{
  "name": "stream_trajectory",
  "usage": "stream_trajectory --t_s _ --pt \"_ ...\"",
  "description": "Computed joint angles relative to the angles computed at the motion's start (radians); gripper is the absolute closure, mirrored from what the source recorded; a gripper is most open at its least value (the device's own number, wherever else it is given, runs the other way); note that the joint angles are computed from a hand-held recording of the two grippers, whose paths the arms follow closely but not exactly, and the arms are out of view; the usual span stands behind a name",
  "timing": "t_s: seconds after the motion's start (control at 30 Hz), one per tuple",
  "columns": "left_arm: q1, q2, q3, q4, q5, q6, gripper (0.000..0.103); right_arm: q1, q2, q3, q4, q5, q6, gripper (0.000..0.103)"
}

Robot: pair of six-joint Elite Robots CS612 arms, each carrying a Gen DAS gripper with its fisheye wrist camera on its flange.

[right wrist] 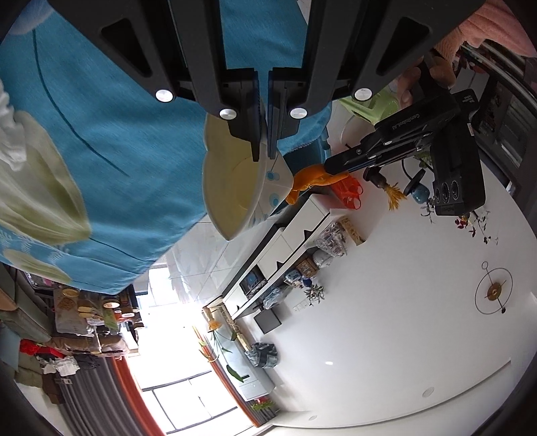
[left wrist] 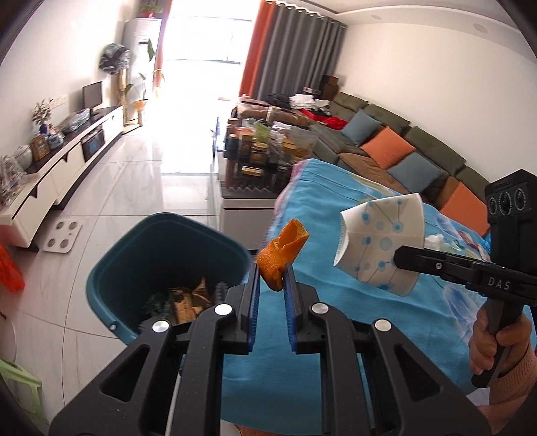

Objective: Collect trash
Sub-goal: 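Carry the orange peel with the left gripper while the right carries the paper cup to the bin, then open the left gripper over the teal bin while the right gripper releases the paper cup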

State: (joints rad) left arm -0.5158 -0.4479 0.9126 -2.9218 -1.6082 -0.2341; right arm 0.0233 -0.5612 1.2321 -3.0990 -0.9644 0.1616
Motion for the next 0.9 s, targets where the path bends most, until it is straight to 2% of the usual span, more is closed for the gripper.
stream_trajectory --t_s 0.37,0.9 --pt "0.029 0.013 -0.016 0.033 0.067 -0.072 0.089 0.034 0.051 -0.136 0.148 0.0 -0.087 0.1" --pt "0.046 0.052 -0.077 0.117 0.096 -0.135 0.089 0.075 0.123 -0.309 0.314 -0.036 -0.17 0.1"
